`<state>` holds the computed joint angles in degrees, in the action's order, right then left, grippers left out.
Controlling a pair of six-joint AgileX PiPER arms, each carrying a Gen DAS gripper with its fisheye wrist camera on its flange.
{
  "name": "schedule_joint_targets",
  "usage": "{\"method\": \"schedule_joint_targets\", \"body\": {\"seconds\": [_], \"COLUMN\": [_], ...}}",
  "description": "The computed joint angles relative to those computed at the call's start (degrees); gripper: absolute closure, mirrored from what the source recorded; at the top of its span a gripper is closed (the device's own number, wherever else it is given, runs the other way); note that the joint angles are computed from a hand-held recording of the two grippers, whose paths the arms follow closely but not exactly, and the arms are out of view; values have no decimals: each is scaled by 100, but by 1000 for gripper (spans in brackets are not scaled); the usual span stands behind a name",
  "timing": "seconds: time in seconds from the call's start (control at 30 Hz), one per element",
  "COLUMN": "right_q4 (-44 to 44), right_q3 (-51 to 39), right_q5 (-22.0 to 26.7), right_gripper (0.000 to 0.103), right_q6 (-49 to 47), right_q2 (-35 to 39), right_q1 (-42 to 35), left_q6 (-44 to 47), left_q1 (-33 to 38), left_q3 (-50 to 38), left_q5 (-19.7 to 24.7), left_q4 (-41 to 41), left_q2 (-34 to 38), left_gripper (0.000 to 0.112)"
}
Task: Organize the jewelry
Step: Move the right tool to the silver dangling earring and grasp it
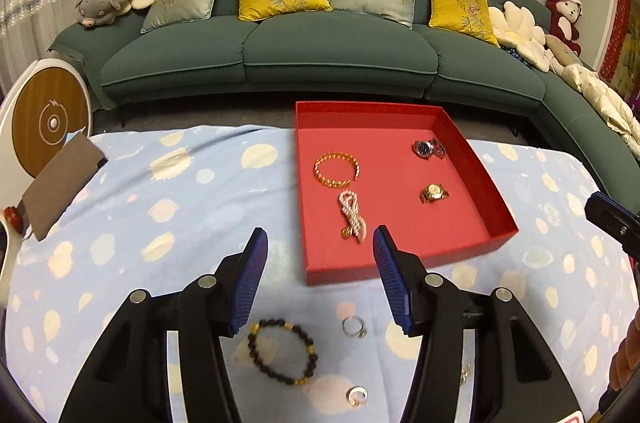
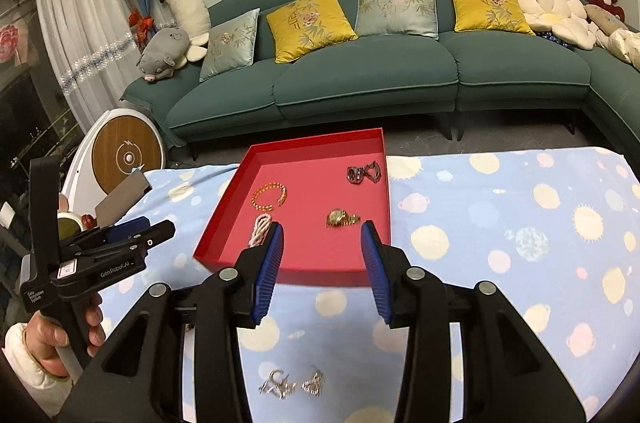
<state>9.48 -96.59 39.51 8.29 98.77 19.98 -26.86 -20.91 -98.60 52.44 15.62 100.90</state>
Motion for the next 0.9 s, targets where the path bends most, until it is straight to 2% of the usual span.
{"method": "schedule_joint_targets", "body": {"seconds": [0.17, 0.33, 0.43, 0.8, 0.9], "right_q4": [144, 314, 536, -657, -623], "right_q3": [1510, 2485, 2776, 2962, 3040], "right_q5": [-281, -616, -748, -872, -887], "right_gripper": [63, 63, 63, 63, 63], "right_q6": [236, 417, 375, 1208, 1118], "right_q2": [-1041, -1520, -1541, -1205, -1146], "right_q1": [192, 432, 481, 1049, 1024], "left_q6": [-419, -964, -1220, -1429, -1408], "left_q1": [-146, -399, -577, -779, -773], "left_q3": [1562, 2567, 2824, 3059, 3106], "left_q5": [-193, -313, -370, -530, -556], "left_q4": [232, 514, 779, 918, 828], "left_q2": [-1053, -1517, -1604, -1498, -1482], "left_gripper": [59, 59, 59, 59, 59]}}
